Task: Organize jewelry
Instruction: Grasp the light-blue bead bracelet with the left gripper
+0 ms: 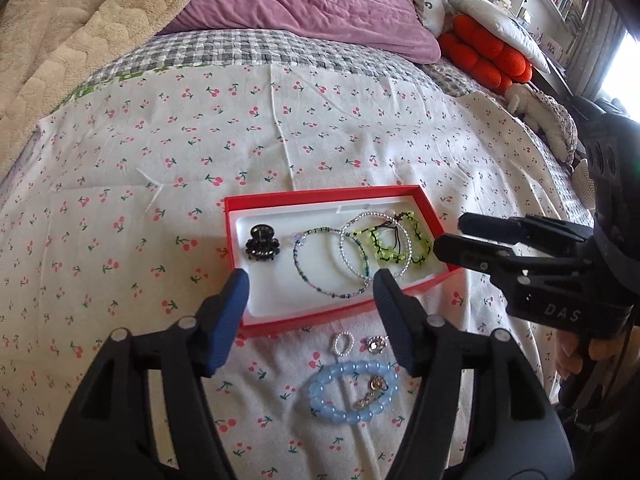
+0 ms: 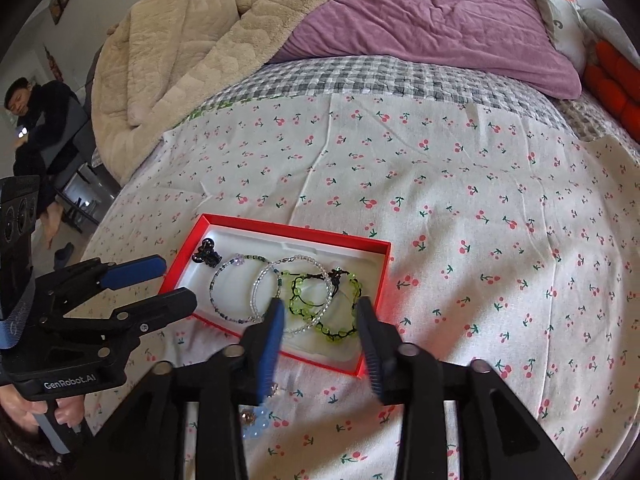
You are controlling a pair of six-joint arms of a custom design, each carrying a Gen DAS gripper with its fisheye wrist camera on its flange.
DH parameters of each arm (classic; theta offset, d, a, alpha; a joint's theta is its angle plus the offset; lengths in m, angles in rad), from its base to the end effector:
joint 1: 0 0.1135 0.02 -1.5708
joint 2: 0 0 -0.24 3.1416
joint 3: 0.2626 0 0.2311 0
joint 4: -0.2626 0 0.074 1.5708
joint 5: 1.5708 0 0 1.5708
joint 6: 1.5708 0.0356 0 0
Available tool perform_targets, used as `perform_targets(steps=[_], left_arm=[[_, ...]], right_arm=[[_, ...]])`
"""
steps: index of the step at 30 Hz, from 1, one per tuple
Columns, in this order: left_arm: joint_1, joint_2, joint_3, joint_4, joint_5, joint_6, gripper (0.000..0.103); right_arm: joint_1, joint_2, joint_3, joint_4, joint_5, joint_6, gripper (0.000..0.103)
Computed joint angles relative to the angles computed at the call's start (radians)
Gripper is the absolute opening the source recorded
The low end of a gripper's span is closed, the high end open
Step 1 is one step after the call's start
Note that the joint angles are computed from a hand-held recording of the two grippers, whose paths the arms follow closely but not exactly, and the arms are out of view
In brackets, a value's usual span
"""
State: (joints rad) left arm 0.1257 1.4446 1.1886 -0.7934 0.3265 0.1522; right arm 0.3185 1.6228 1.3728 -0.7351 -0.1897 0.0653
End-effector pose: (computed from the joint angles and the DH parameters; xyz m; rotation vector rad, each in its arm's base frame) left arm 0.2738 0.0231 0.2597 0.1467 2.5628 -0.3236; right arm 0.3054 0.1078 0.2653 -0.3984 2.5454 0.3886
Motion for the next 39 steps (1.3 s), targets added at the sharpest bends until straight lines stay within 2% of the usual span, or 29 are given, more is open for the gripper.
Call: perform_targets(steps=[1, 6, 14, 22, 32, 35, 37, 39], left_arm=[[0.006, -0.017, -0.014, -0.004, -0.005, 0.005, 0.073], [0.039, -0.065, -0.077, -0.034, -0.042, 0.039, 0.080], [0.051, -0.140, -0.188, -0.067, -0.094, 0.078, 0.081], [0.077, -0.148, -0.248, -0.102, -0.070, 0.149, 0.081], [0.054, -0.228, -0.359, -0.031, -0.065, 0.192, 0.081], [0.048, -0.223, -0.367, -0.012, -0.046, 0.189, 0.069], [0.040, -0.208, -0.359, -0.008, -0.030, 0.182, 0.052], [0.018, -0.194, -0.355, -0.004, -0.022, 0.171, 0.042]], right_arm=[[0.001, -0.023, -0.023, 0.013, 0.004, 0.003, 0.070], [0.011, -0.087, -0.076, 0.009, 0.014, -0.008, 0.071], [0.026, -0.183, -0.186, 0.004, 0.033, -0.016, 0.078], [0.081, -0.235, -0.303, 0.005, 0.067, 0.004, 0.078], [0.098, -0.260, -0.411, 0.048, 0.095, -0.007, 0.079], [0.102, -0.259, -0.430, 0.058, 0.098, -0.013, 0.078], [0.109, -0.255, -0.436, 0.058, 0.103, -0.017, 0.079], [0.114, -0.255, -0.441, 0.060, 0.106, -0.022, 0.079]])
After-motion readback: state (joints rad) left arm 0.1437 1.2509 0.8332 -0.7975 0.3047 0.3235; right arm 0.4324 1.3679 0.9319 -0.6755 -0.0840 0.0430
